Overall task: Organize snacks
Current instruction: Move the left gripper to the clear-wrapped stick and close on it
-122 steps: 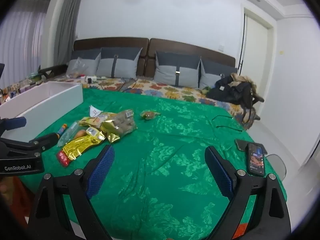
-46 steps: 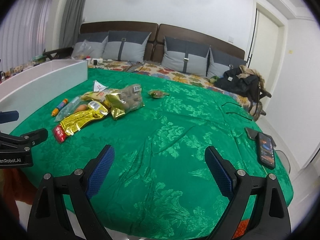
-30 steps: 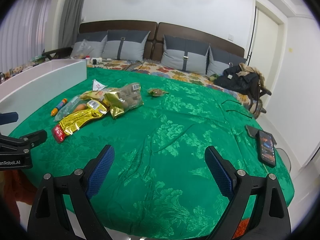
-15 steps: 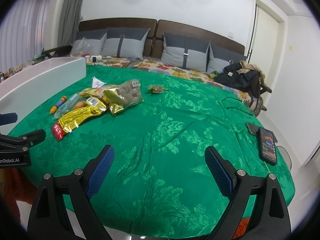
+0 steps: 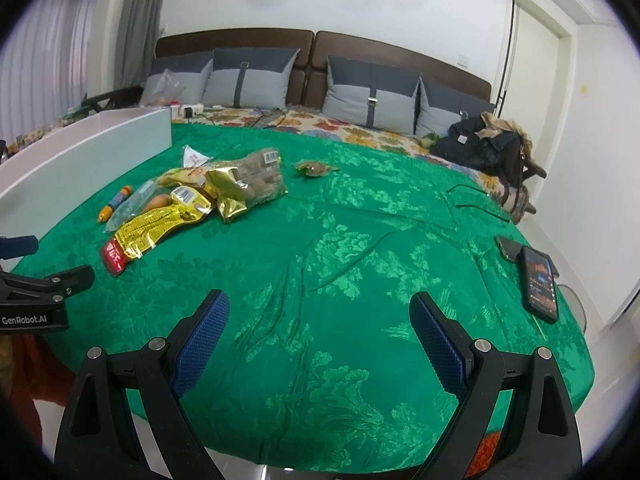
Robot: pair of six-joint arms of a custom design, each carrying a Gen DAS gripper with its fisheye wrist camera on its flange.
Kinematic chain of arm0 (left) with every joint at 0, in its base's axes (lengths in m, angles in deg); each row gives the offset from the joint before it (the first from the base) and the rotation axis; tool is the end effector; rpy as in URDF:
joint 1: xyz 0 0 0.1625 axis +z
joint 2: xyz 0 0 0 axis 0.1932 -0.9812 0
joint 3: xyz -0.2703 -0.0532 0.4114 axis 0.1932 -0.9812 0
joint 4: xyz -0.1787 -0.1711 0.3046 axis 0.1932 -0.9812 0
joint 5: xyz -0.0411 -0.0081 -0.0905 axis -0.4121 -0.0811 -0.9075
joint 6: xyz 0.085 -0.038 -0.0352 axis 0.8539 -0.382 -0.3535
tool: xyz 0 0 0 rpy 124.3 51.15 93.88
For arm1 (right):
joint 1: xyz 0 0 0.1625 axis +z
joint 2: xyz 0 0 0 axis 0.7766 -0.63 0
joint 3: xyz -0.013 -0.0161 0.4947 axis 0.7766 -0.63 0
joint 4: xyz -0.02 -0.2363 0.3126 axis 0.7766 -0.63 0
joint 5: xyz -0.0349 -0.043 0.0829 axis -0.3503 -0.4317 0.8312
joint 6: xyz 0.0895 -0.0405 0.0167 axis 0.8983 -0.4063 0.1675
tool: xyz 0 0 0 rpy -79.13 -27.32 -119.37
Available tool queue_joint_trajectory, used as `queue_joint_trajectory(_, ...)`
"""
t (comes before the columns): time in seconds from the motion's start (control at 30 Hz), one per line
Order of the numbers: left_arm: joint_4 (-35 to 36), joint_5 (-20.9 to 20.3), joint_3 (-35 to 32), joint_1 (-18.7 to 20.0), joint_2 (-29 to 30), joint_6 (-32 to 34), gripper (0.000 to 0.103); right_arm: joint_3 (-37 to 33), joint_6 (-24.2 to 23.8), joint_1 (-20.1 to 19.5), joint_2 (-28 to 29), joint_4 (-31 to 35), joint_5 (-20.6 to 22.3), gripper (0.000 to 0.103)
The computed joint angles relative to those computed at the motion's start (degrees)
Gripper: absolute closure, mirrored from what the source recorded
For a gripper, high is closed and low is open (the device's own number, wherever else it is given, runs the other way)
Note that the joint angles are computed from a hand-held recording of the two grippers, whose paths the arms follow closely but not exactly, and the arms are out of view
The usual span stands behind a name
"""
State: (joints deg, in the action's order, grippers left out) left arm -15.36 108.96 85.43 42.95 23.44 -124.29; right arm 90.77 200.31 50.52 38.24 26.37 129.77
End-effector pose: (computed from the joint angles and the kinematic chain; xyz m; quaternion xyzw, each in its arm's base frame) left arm -0.1779 -0.5783 0.0257 0.3317 0.8690 -0.2345 0.2826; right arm 0.1438 -0.4598 0.0821 0.0098 -0.7368 0.4617 0.4938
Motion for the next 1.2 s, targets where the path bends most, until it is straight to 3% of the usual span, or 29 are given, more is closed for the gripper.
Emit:
queue_joint_trajectory(0.53, 8.81, -1.03, -7.8, 2.45, 5.24, -4.57, 0.0, -2.54, 6.82, -1.27, 0.47, 8.9, 0.17, 0.009)
queue_joint_trajectory(0.77, 13.25, -1.33, -11.12, 3.43, 7.77, -6.43, 0.0, -4.97, 13.9, -2.77, 1.11, 17.84, -0.73, 0.009)
queue_joint_trajectory(1.0, 12.15, -0.58, -10.93, 3.91, 7.55, -5.33, 0.0, -6.77, 17.88, -4.48, 1.51, 23.23, -2.11, 0.009)
queue_joint_trajectory(1.2, 12.36, -0.36, -11.1, 3.97, 7.55, -4.91, 0.0, -10.82, 21.89, -6.88, 3.0, 31.75, -3.72, 0.009)
